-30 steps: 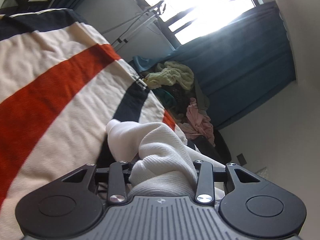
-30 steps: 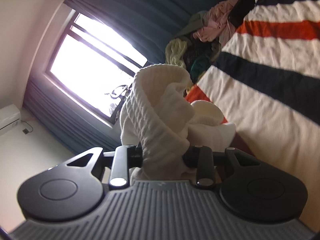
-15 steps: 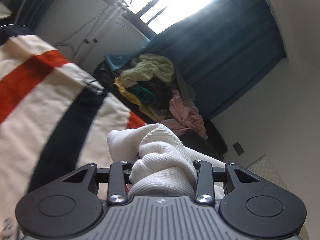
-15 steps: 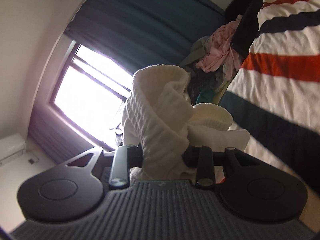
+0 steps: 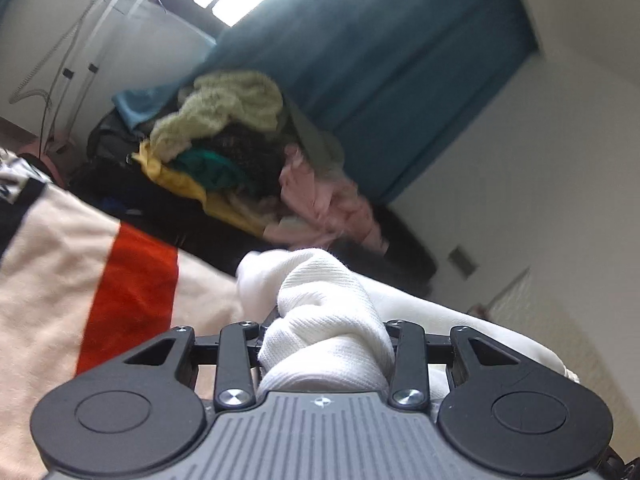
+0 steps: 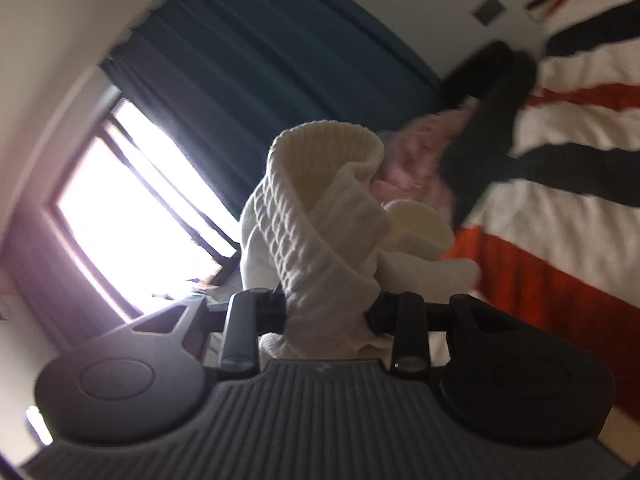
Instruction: Fold clothes
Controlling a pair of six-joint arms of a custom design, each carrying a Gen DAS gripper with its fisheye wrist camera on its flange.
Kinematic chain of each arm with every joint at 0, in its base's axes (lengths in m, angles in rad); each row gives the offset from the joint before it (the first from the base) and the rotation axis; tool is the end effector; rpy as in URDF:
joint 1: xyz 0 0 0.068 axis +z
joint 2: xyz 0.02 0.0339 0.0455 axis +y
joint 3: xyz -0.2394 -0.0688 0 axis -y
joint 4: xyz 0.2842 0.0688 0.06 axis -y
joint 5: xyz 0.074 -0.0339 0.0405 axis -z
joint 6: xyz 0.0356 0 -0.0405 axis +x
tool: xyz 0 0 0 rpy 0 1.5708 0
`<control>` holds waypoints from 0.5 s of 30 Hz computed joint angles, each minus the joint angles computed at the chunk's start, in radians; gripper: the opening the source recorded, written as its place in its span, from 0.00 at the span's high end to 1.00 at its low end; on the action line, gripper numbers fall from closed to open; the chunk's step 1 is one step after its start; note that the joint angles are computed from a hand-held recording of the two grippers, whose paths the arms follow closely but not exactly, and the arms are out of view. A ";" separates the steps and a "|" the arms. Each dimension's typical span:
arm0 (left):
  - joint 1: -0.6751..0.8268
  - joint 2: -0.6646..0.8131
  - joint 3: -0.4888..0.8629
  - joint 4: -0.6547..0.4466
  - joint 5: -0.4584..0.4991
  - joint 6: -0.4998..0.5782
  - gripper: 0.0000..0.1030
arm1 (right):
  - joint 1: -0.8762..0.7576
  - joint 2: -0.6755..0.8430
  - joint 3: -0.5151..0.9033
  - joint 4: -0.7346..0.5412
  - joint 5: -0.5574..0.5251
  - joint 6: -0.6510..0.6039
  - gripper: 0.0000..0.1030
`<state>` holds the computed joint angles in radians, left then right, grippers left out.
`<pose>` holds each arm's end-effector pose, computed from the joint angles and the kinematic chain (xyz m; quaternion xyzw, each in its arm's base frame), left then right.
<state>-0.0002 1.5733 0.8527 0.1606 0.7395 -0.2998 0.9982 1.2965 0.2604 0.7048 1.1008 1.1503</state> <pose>0.3587 -0.0241 0.1572 0.0512 0.8328 -0.3801 0.3991 0.1550 0.1819 0.1007 0.3556 0.6687 0.2324 0.6102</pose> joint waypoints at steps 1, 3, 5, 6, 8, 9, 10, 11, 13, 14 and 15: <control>-0.012 0.036 0.004 -0.013 -0.017 0.048 0.62 | 0.000 0.051 0.000 -0.041 -0.011 0.090 0.65; -0.011 0.093 -0.008 -0.052 -0.031 0.168 0.62 | 0.027 0.188 0.014 -0.117 -0.042 0.305 0.65; 0.020 0.111 -0.044 -0.092 -0.019 0.318 0.61 | 0.098 0.344 0.058 -0.218 -0.061 0.564 0.64; 0.037 0.122 -0.060 -0.112 -0.016 0.396 0.60 | 0.142 0.423 0.095 -0.288 -0.073 0.699 0.62; 0.086 0.147 -0.062 -0.157 0.030 0.480 0.58 | 0.220 0.555 0.139 -0.318 -0.078 0.882 0.58; 0.104 0.141 -0.062 -0.193 0.043 0.511 0.56 | 0.257 0.592 0.155 -0.345 -0.064 0.964 0.57; 0.111 0.105 -0.072 -0.234 0.028 0.547 0.56 | 0.285 0.591 0.173 -0.414 -0.055 1.037 0.56; 0.116 0.065 -0.083 -0.276 0.009 0.583 0.55 | 0.302 0.543 0.184 -0.526 -0.070 1.101 0.56; 0.135 -0.052 -0.123 -0.365 -0.020 0.657 0.54 | 0.353 0.433 0.219 -0.797 -0.087 1.228 0.55; 0.150 -0.135 -0.151 -0.418 -0.027 0.697 0.54 | 0.394 0.386 0.253 -0.961 -0.080 1.301 0.55; 0.167 -0.218 -0.175 -0.475 -0.032 0.738 0.54 | 0.434 0.353 0.293 -1.118 -0.078 1.375 0.56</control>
